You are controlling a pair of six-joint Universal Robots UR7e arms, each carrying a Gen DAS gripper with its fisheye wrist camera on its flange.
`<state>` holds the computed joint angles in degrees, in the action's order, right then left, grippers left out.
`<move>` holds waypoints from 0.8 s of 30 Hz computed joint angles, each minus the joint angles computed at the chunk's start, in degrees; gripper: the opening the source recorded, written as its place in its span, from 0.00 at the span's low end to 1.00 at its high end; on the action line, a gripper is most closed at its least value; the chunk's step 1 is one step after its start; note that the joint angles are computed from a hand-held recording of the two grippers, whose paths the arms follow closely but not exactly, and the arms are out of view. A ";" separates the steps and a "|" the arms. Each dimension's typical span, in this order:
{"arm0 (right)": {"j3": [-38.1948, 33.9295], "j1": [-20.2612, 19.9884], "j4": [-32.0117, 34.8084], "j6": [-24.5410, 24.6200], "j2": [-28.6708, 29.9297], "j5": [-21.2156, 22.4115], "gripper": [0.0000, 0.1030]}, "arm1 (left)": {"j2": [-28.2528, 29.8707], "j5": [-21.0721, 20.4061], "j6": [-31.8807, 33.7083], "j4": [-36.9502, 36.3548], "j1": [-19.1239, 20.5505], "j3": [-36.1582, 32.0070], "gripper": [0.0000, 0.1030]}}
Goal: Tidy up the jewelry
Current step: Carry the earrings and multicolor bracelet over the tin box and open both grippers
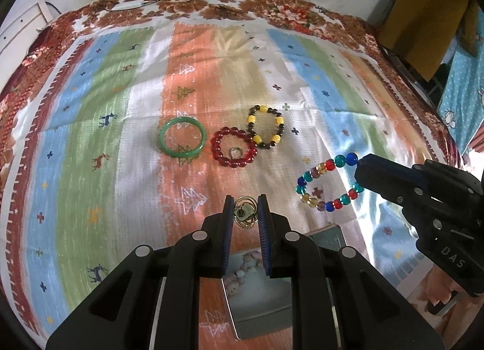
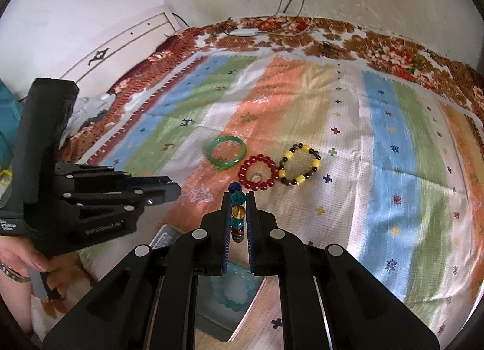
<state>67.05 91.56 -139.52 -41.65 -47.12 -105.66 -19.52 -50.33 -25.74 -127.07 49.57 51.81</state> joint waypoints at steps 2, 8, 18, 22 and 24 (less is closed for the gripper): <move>1.22 0.33 -0.90 -0.89 -0.66 -0.45 0.10 | -0.49 0.07 0.29 -0.80 -0.26 1.12 0.15; 3.86 0.09 -1.39 -0.56 -2.64 0.74 0.10 | -2.12 -0.57 -0.01 -2.88 -0.78 4.59 0.15; 9.33 0.02 -2.00 -0.81 -5.84 1.76 0.10 | -4.45 -1.51 -1.30 -6.01 -1.87 10.12 0.15; 11.02 -0.34 -1.80 -0.43 -6.87 1.94 0.10 | -5.04 -1.71 -2.51 -6.09 -1.99 11.67 0.15; 11.54 -0.48 -1.72 -0.21 -7.11 1.85 0.10 | -5.17 -2.35 -2.71 -5.89 -2.00 12.04 0.15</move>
<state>78.59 91.08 -141.24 -41.86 -54.23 -103.82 -24.68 -52.68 -28.45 -132.97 47.57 63.85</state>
